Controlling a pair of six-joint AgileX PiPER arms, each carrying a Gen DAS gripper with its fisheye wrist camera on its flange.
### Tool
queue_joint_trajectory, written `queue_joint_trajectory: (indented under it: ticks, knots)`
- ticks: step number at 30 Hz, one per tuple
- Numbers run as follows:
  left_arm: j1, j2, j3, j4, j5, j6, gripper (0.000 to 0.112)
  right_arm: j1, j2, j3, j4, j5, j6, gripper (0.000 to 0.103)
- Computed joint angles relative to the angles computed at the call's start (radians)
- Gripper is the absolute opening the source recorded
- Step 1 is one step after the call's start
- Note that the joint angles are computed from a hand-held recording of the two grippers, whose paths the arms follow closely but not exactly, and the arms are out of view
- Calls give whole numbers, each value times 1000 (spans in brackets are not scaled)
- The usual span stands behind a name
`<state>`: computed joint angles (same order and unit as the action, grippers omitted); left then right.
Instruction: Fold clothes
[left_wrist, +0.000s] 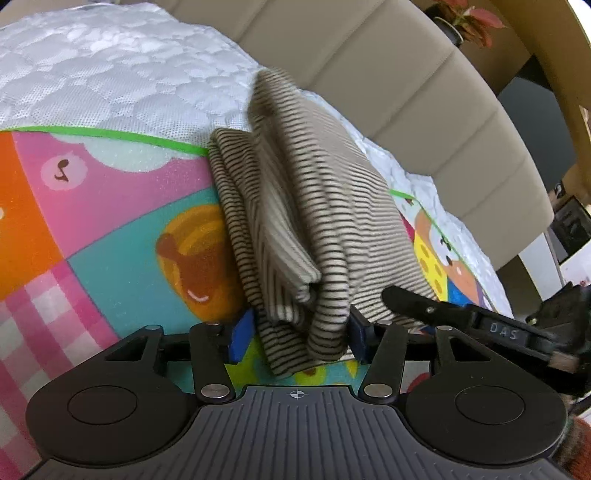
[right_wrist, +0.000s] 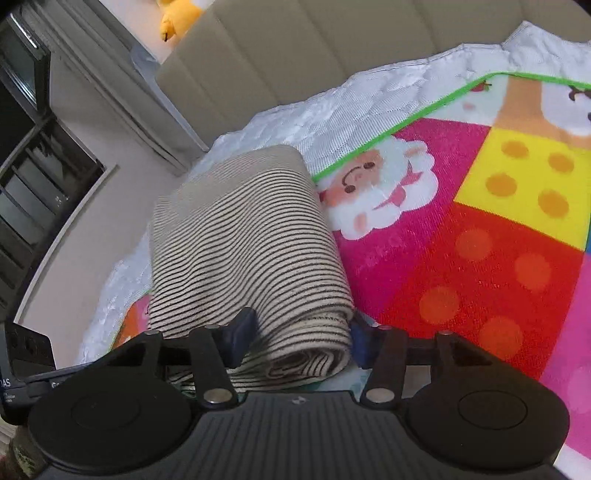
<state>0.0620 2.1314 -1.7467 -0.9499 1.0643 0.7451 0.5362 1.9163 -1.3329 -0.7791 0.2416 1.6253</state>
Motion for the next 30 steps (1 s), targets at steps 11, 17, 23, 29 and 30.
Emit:
queue_joint_trajectory:
  ticks: [11,17,23,29,30]
  knots:
    - [16,-53,37,-23,-23,-1,60,39,-4,-8,-151,74,80,56]
    - [17,-26,17,-16,-54,-36,64,66,12,-47,-115,104,1,52]
    - [-8,-49,66,4,-132,22,66,66,-5,-13,-166,111,82,77]
    - [-44,-252,318,25,-369,27,85,176,-104,53,-295,266,197,103]
    - [-47,-303,374,18,-418,43,89,201,-127,62,-298,297,185,103]
